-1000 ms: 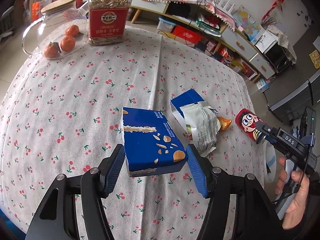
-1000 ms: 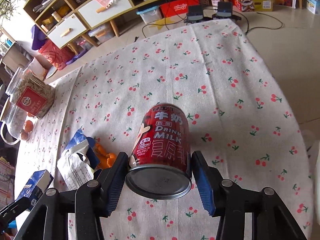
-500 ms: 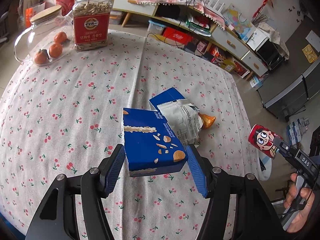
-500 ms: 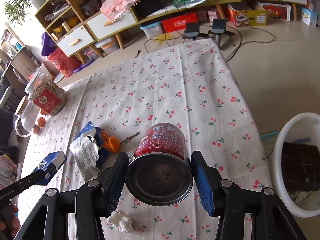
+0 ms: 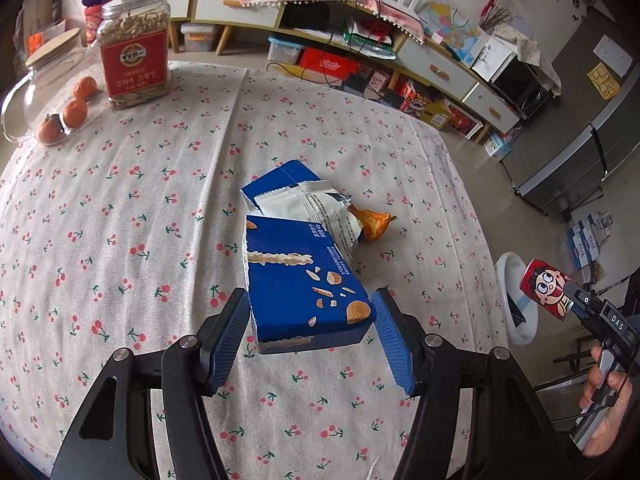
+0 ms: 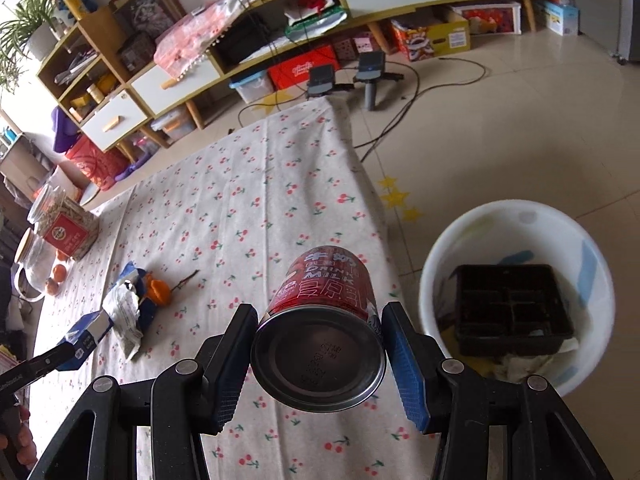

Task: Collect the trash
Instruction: 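Carry the can over the bin with the right tool while the left carries the box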

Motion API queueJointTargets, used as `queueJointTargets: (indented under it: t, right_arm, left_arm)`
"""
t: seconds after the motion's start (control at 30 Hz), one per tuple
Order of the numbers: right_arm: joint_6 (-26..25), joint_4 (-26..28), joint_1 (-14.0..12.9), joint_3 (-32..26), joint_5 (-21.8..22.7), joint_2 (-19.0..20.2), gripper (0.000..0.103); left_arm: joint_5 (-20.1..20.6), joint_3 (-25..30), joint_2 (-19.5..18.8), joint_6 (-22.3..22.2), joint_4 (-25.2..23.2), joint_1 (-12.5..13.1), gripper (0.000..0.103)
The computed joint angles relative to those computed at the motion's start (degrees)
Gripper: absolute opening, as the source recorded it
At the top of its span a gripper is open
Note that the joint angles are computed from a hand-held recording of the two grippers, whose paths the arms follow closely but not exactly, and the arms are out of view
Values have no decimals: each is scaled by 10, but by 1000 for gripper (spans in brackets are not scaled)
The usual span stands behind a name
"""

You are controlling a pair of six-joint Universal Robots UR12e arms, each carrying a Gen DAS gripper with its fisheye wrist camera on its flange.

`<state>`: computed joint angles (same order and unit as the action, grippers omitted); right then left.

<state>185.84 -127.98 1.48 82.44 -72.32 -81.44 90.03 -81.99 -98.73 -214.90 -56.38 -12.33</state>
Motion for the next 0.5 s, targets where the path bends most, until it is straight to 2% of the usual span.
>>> queueJointTargets:
  t: [0.5]
  right_arm:
    - [31, -6, -60, 49, -16, -40, 56]
  left_arm:
    - [-15, 42, -31, 33, -1, -28, 65]
